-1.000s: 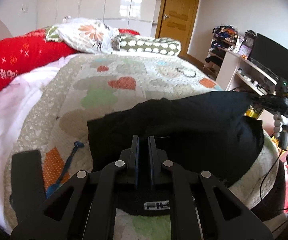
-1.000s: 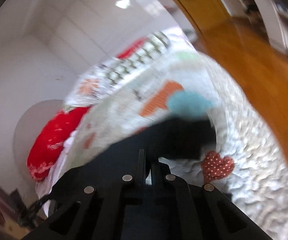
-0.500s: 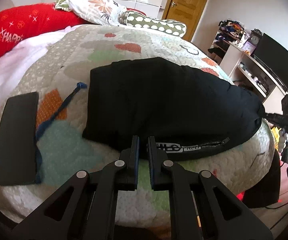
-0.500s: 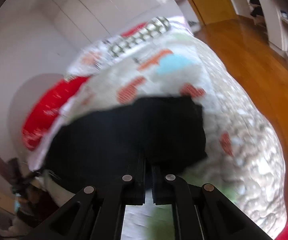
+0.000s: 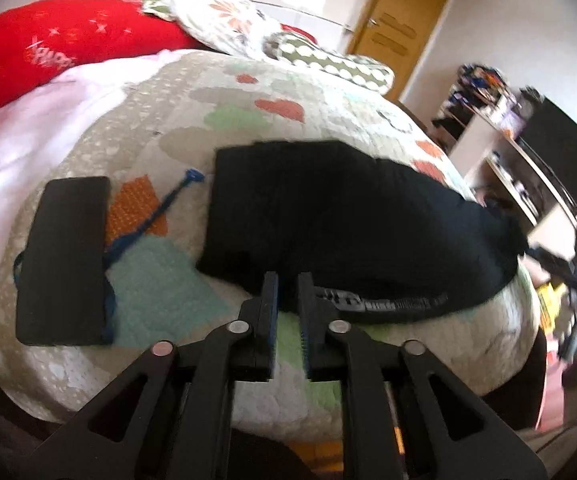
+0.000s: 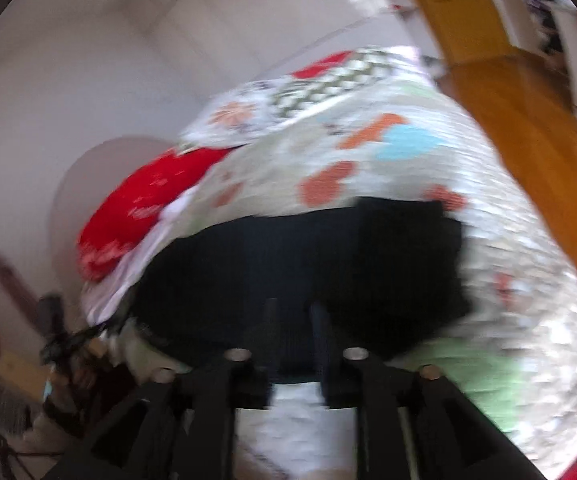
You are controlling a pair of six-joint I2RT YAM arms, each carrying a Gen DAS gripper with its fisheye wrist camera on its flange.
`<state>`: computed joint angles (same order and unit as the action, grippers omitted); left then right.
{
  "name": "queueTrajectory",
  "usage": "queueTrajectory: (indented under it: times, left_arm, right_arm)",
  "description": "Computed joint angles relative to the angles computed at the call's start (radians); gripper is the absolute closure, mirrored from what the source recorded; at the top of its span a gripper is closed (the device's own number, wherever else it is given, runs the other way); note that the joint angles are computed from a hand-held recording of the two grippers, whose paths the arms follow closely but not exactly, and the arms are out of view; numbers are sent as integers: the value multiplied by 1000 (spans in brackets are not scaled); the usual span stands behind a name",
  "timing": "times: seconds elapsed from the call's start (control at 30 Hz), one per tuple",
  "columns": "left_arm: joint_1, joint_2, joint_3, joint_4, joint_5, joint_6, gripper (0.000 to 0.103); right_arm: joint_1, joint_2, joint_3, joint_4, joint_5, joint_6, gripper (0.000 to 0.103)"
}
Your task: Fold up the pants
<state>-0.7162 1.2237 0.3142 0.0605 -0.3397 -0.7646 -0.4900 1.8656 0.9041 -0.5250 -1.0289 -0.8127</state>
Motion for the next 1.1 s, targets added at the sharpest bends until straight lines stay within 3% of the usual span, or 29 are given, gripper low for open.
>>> queueTrajectory:
  times: [0.03,0.1,0.27,0.37,0.43,0.5,0.63,0.67,0.73,0.8,0.87,1.0,1.1]
  left_arm:
    - [8,9,9,-6,-16,-10,54]
    - [21,17,12,7,-37,-33,36]
    - [92,92,27,111,8,-68,36]
    - [119,185,83,103,24,-56,36]
    - [133,235,115,101,43,-44,36]
    - [132,269,144,90,31,-27,36]
    - [146,285,164,103,61,-13,40]
    - [148,295,180,94,63,-8,47]
    - [150,311,210,62,63,3,82]
    - [165,313,224,50,79,9,93]
    - [176,280,207,55,115,11,94]
    - [112,127,149,-3,43,-2,96]
    - [70,42,113,-62,-1,-17,96]
  right_arm:
    - [43,-32,-33,16,8,-12,63]
    - [155,-117,-128,124,42,10,62]
    - [524,-189,-307,529,147,247,62]
    - [742,-166,-367,791,322,348,62]
    - [832,-131,-373,893,409,372,62]
    - [932,-68,-364,989,567,365,62]
    - [974,21,-324,1031,648,341,62]
    - [959,18,-308,998,628,345,63]
    - [926,18,-249,910,578,376,76]
    - [890,8,-195,823,497,398,85]
    - [882,-15,-186,793,462,414,95]
    - [842,-69,-193,680,329,395,99]
    - [864,-98,-257,728,351,395,99]
